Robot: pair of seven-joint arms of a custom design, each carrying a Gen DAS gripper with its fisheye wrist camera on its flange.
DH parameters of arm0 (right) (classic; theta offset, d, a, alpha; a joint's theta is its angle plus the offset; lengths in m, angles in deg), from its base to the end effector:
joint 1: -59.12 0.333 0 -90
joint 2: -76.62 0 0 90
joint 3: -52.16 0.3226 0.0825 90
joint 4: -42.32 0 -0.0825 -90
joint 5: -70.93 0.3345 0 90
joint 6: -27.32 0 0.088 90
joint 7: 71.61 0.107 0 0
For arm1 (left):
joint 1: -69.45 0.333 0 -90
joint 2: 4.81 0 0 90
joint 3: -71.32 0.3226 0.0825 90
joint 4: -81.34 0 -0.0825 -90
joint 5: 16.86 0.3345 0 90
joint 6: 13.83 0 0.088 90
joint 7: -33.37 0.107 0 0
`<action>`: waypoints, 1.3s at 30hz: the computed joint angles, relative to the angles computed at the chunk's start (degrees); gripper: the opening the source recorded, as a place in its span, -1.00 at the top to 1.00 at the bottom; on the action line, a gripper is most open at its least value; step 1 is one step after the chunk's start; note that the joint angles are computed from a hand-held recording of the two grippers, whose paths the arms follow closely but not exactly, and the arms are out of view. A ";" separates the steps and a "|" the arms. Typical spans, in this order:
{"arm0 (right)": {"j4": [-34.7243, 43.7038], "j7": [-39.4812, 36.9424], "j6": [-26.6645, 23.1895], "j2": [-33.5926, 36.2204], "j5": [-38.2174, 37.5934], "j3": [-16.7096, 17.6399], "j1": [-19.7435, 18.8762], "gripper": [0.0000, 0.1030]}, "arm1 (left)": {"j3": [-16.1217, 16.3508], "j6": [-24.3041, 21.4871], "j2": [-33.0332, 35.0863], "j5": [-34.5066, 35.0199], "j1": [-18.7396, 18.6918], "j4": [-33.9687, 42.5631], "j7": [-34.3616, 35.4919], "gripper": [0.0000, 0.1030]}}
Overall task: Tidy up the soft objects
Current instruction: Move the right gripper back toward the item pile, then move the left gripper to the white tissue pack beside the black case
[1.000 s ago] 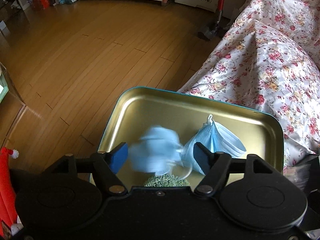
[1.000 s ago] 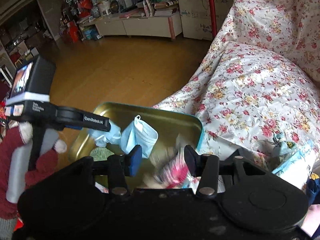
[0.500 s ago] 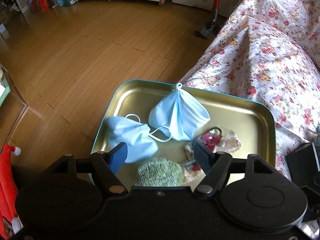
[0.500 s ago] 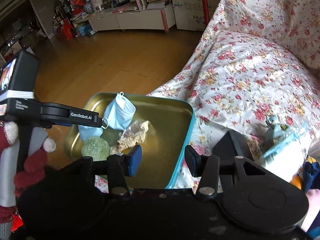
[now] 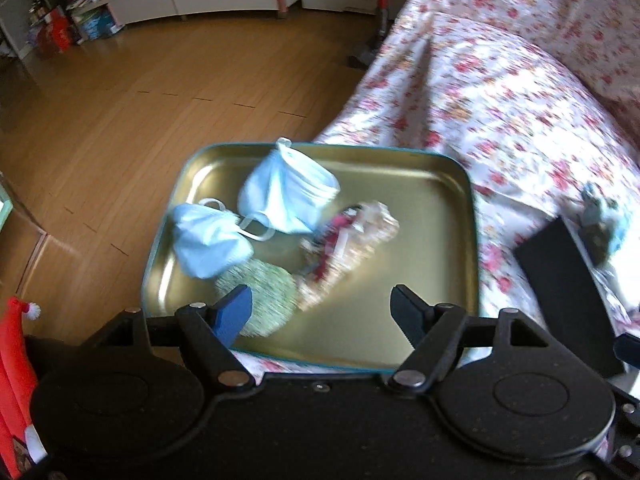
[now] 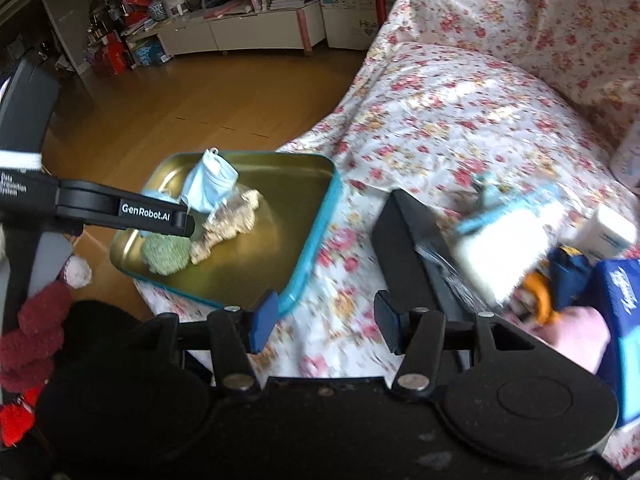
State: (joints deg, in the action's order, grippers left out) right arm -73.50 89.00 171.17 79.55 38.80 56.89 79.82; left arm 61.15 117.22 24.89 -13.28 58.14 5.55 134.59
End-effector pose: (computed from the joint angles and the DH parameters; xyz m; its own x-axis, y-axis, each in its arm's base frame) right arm 0.5009 0.2420 0.5019 -0.3497 -0.9254 -0.1461 -0.7543 0.3706 -0.5420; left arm 0.6631 -0.2256 0.5080 -0.5170 -0.8540 -0.0585 -0.7567 0.4879 -0.4352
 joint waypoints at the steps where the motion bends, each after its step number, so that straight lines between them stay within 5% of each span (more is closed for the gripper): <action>1: -0.90 0.62 -0.44 -0.81 -0.55 0.11 0.19 -0.06 | -0.26 0.55 -0.93 -0.14 0.00 -1.55 0.26 -0.40; 23: -26.20 16.85 -8.38 -25.76 -2.58 8.17 -6.24 -0.44 | -4.77 8.46 -16.11 -5.59 -3.13 -26.28 8.43 -0.43; 31: -29.35 19.76 -11.91 -30.72 -6.40 10.79 -9.20 -0.66 | -5.94 8.90 -18.82 -7.30 -5.18 -30.59 11.29 -0.43; 35: -29.60 21.47 -13.34 -31.31 -9.73 11.51 -10.63 -0.99 | -6.54 9.16 -19.57 -7.49 -6.57 -31.67 12.18 -0.43; 39: -31.94 24.09 -10.51 -33.73 -11.43 9.89 -11.75 -0.99 | -6.92 8.85 -19.56 -7.75 -7.76 -31.42 11.91 -0.43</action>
State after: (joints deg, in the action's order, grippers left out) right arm -105.44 113.09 160.66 45.82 27.37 66.77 68.07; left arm 54.23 126.08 5.34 -21.03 50.37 -25.87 146.50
